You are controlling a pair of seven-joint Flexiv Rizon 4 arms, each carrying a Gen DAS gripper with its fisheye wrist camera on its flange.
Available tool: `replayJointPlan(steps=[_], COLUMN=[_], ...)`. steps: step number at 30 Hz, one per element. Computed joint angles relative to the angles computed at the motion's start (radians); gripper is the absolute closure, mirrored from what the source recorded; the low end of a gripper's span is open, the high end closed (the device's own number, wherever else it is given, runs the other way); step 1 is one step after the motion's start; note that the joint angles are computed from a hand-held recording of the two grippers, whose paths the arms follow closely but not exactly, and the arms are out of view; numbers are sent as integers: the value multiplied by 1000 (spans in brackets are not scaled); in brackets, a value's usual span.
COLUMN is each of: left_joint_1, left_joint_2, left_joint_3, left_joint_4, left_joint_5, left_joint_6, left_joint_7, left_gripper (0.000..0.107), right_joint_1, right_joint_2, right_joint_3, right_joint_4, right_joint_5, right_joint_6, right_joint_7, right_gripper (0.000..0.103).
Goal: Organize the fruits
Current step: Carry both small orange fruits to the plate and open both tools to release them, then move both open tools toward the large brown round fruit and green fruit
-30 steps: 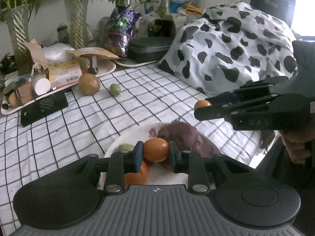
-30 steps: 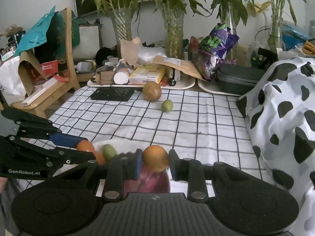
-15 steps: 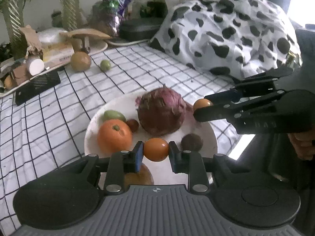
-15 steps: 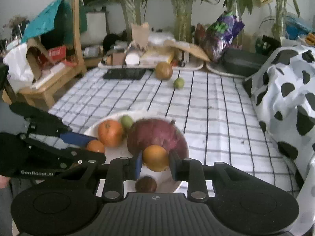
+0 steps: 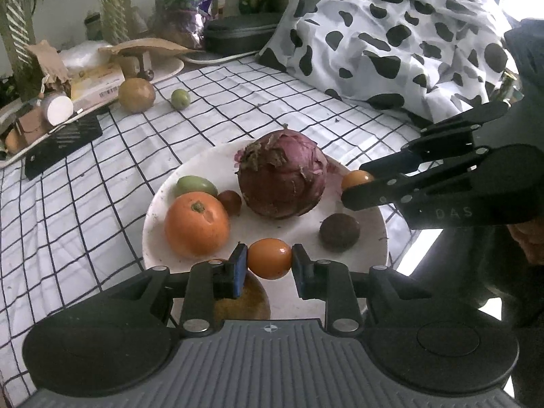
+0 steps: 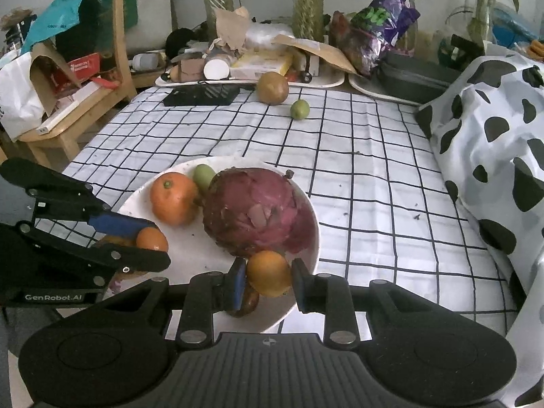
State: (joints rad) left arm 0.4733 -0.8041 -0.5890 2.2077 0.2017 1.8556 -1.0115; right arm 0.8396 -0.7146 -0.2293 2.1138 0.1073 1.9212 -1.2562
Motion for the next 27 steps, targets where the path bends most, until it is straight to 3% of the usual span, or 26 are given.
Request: replayJointPlan(steps=[2, 3, 4, 5, 6, 7, 9, 27], left_joint_1=[-23, -37, -46, -57, -75, -120, -183, -146], left_joint_2=[7, 10, 13, 15, 20, 29, 38, 38], left_joint_3=[21, 34, 44, 55, 74, 123, 194, 184], left_joint_4=[-5, -7, -7, -8, -8, -8, -15, -34], left_joint_5=[-4, -6, -5, -3, -3, -9, -7, 73], left_joint_6=[5, 11, 18, 28, 47, 89, 145, 163], left_joint_7=[0, -1, -1, -3, -7, -16, -30, -131], left_gripper=[79, 79, 73, 65, 48, 40, 37, 37], right_joint_1=[1, 2, 1, 5, 22, 38, 51, 151], right_joint_2=[-2, -3, -3, -4, -6, -9, -11, -44], right_joint_3=[-1, -2, 0, -4, -19, -32, -43, -141], right_joint_4=[-2, -4, -4, -2, 1, 5, 6, -9], right_joint_5=[-2, -4, -7, -6, 1, 9, 26, 174], right_joint_6=[-2, -6, -5, 1, 10, 24, 38, 82], right_joint_7=[-1, -2, -4, -8, -14, -22, -36, -34], right_gripper=[73, 66, 59, 43, 31, 28, 16, 0])
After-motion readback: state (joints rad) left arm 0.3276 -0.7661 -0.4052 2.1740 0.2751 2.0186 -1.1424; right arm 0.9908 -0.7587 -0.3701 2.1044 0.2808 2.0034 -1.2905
